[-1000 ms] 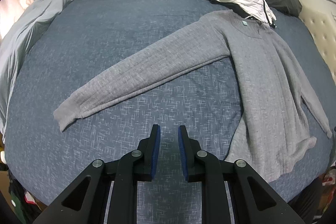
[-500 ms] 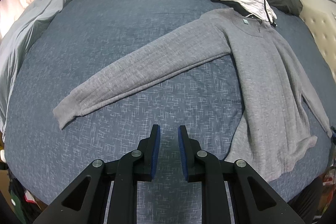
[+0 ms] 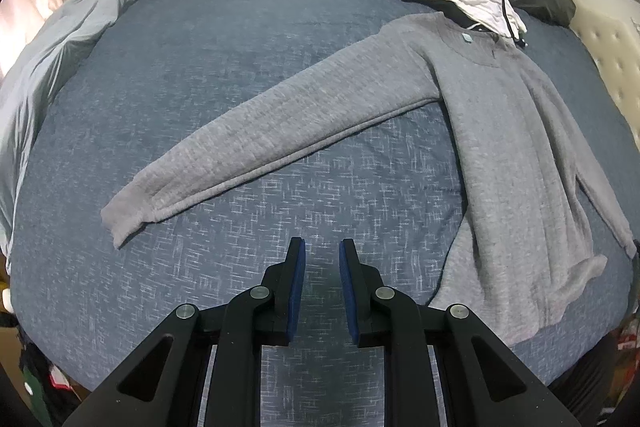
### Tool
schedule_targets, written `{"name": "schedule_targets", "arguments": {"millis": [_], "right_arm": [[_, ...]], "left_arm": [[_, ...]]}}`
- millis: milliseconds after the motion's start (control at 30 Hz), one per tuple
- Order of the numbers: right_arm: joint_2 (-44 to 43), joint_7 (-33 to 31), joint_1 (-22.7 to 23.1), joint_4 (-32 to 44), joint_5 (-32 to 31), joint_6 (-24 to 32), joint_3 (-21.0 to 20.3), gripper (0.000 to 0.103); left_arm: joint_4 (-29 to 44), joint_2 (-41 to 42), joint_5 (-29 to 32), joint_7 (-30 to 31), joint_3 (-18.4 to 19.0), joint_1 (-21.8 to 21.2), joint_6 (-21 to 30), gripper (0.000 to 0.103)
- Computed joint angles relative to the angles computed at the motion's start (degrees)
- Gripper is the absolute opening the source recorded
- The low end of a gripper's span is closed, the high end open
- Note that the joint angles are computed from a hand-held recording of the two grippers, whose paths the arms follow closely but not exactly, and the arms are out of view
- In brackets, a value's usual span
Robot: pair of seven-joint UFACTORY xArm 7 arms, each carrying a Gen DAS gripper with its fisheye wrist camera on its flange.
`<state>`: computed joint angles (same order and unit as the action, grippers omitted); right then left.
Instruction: Fold clothes
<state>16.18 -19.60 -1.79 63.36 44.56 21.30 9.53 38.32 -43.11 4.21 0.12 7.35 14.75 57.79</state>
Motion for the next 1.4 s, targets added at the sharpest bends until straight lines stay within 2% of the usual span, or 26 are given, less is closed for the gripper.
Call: {"name": "schedule_targets", "arguments": {"millis": [200, 300, 400, 533, 667, 767, 833, 933, 1067, 1167, 1233, 1300, 1400], "right_arm": [[-1.5, -2.7, -0.1, -0.3, 1.7, -4.9, 0.5, 0.003], [-0.9, -1.3, 0.5, 1.0, -0.4, -5.6, -0.1, 0.003], [1.0, 4.5, 2.0, 3.0, -6.5, -4.1, -1.9, 0.003], [3.4, 14.1, 3.4, 4.6, -15.8, 0.9, -4.5, 0.003], [0.8, 20.9, 4.0, 1.1, -20.8, -1.7, -5.5, 0.004], [-2.1, 23.7, 3.5, -0.9, -24.0, -1.5, -5.9, 0.004], [-4.2, 22.6, 3.1, -1.7, -24.9, -1.1, -5.3, 0.004], [-6.0, 16.0, 2.0, -1.5, -19.4, 1.1, -2.4, 0.005], [-6.4, 12.3, 5.4, -0.2, -17.7, 5.4, -0.8, 0.008], [-5.2, 10.6, 8.8, 2.3, -18.1, 9.6, 0.5, 0.019], [-4.2, 10.2, 11.0, 4.1, -19.1, 12.0, 1.1, 0.042], [-2.9, 8.7, 12.9, 5.9, -18.8, 14.1, 2.2, 0.047], [-0.7, 7.1, 15.6, 8.6, -19.4, 17.2, 3.3, 0.047]], "left_arm": [[-0.1, -0.3, 0.1, 0.0, 0.2, 0.5, 0.3, 0.019], [-0.3, -0.4, -0.2, -0.2, 0.2, 0.4, 0.5, 0.019], [-0.5, -0.4, -0.9, -0.1, 0.4, -0.1, 0.7, 0.019], [-1.0, -0.4, -2.2, 0.5, 0.8, -0.9, 0.9, 0.020], [-2.0, -0.9, -5.0, 1.8, 1.8, -2.3, 0.9, 0.021], [-3.2, -1.6, -8.3, 2.6, 2.9, -3.5, 1.0, 0.028], [-4.1, -1.8, -9.3, 3.2, 2.6, -4.1, 0.9, 0.032], [-5.9, -2.0, -10.4, 3.6, 1.4, -5.4, 0.5, 0.033], [-8.5, -2.1, -11.4, 4.1, -0.3, -7.6, 0.0, 0.038], [-10.1, -1.5, -11.8, 4.2, -1.5, -9.3, -0.6, 0.040], [-10.9, -1.3, -12.0, 4.2, -1.9, -10.0, -1.1, 0.040], [-11.8, -0.8, -12.3, 4.1, -2.3, -10.7, -2.0, 0.040], [-12.7, 0.1, -12.4, 4.3, -2.5, -11.5, -3.2, 0.040]]}}
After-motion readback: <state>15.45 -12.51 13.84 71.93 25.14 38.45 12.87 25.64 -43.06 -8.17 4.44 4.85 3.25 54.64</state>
